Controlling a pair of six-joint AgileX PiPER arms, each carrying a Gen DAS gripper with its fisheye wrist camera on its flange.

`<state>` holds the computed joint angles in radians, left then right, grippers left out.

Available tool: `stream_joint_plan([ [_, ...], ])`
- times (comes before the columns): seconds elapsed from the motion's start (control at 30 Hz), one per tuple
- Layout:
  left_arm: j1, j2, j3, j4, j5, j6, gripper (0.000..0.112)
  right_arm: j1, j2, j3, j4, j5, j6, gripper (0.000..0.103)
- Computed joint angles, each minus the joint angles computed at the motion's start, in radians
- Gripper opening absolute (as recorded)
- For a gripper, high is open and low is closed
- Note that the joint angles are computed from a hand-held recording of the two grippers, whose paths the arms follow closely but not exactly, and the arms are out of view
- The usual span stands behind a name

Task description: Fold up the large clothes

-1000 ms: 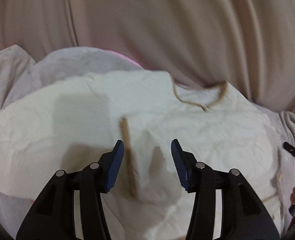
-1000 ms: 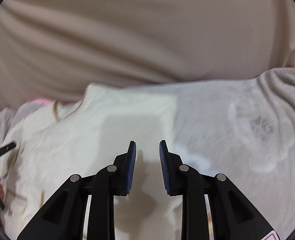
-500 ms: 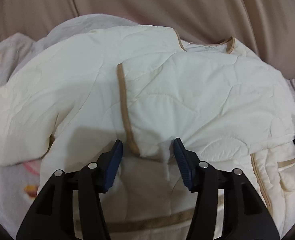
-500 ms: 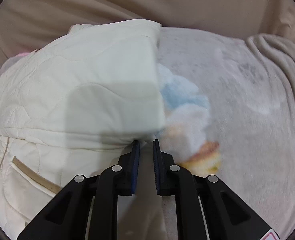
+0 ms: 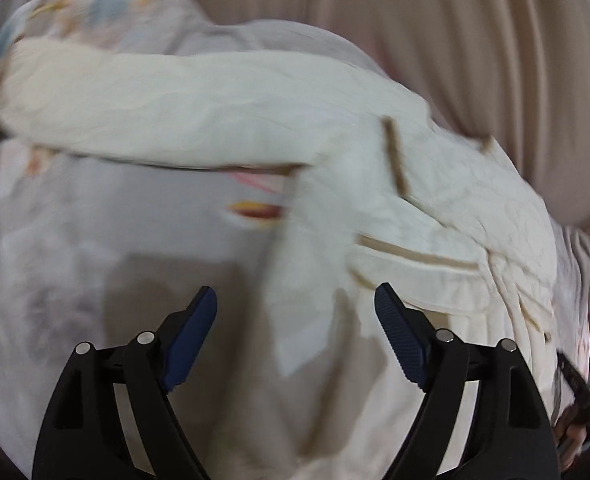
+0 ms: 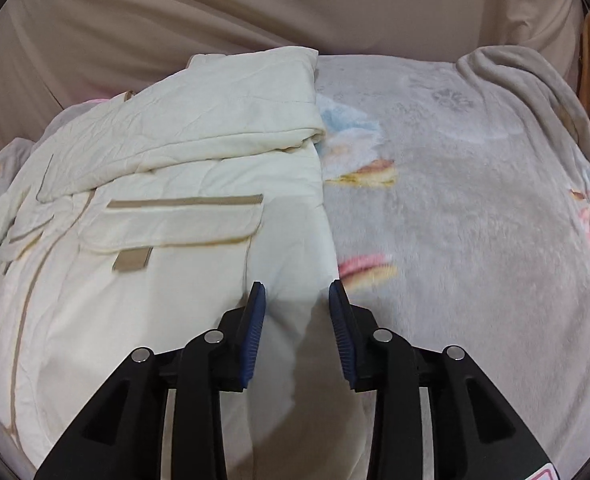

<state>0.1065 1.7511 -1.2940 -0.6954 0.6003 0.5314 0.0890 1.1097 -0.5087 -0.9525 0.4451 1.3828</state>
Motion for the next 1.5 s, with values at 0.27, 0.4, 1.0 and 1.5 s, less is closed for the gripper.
stream_joint_plan([
  [0.27,0.236,0.200,-0.322,0.172,-0.007,-0.341,0.085,0.068,0.022,0.004,-0.091,0.067,0.102,0.041],
  [0.4,0.282,0.389,-0.627,0.236,0.118,-0.520,0.084,0.056,0.018,0.008,-0.083,0.063,0.114,0.053],
  [1.0,-0.009,0.233,-0.722,0.336,0.080,-0.459,0.004,0.003,0.013,0.016,-0.030,0.019,0.107,0.061],
  [1.5,-0.660,0.319,-0.608,0.625,0.112,-0.497,0.010,0.003,-0.002,0.026,-0.050,0.007,0.138,0.061],
])
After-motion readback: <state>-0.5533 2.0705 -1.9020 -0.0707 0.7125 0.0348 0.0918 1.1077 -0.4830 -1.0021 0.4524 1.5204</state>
